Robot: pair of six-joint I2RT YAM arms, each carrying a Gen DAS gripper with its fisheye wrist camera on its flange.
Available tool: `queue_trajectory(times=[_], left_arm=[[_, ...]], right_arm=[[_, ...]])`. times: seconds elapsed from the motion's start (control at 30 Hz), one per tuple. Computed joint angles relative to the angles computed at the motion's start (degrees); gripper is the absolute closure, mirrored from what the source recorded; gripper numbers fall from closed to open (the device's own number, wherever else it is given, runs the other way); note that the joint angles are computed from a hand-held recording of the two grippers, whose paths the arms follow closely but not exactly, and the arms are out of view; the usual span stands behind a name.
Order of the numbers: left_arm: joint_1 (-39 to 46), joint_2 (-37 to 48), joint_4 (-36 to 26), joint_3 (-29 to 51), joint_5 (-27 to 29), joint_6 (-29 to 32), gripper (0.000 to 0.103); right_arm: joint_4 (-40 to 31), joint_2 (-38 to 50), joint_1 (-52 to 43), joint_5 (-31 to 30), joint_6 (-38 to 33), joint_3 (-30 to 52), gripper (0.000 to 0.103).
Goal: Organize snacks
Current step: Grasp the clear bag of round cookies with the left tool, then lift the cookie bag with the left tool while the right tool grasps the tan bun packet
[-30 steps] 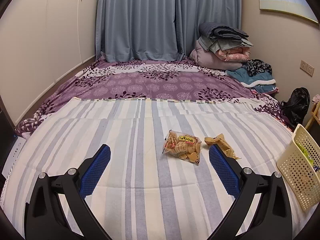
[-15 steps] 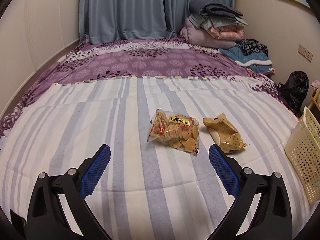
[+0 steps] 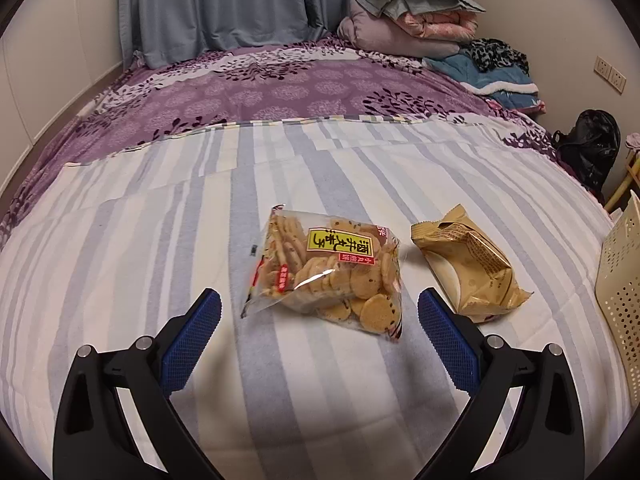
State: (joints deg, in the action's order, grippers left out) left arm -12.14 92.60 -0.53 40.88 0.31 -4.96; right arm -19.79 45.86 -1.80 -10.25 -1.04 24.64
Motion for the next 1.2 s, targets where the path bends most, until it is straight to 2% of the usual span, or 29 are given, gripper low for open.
queue_trajectory(times=[0.4,0.6,0.9,1.03,1.2], left_arm=[[1.24,10.88,0.23,7.29,4.1,-1.6,0.003],[0.0,14.11,-0.56,9.78,1.48,0.13,0.003],[0.77,14.28,0.15,9.97,2.86,1.14,0.003],[0.86,13.57,1.86,8.68,2.14,0.56,0.013],[3.28,12.84,4.0,7.31,6.29,0.1,0.015]], right_arm=[[9.24,12.72,4.36,3.25,0.16,-0.23,0.005],[11.65,18.05,5.59,4.49,-0.12,1.07,0.005],[14.05,25.35,7.39,5.28,-0.18,4.0,0.005],[14.5,28.4,8.04,5.56,-0.29,5.7,0.005],[15.14,32.43,9.34,6.9,-0.4,8.04,0.005]])
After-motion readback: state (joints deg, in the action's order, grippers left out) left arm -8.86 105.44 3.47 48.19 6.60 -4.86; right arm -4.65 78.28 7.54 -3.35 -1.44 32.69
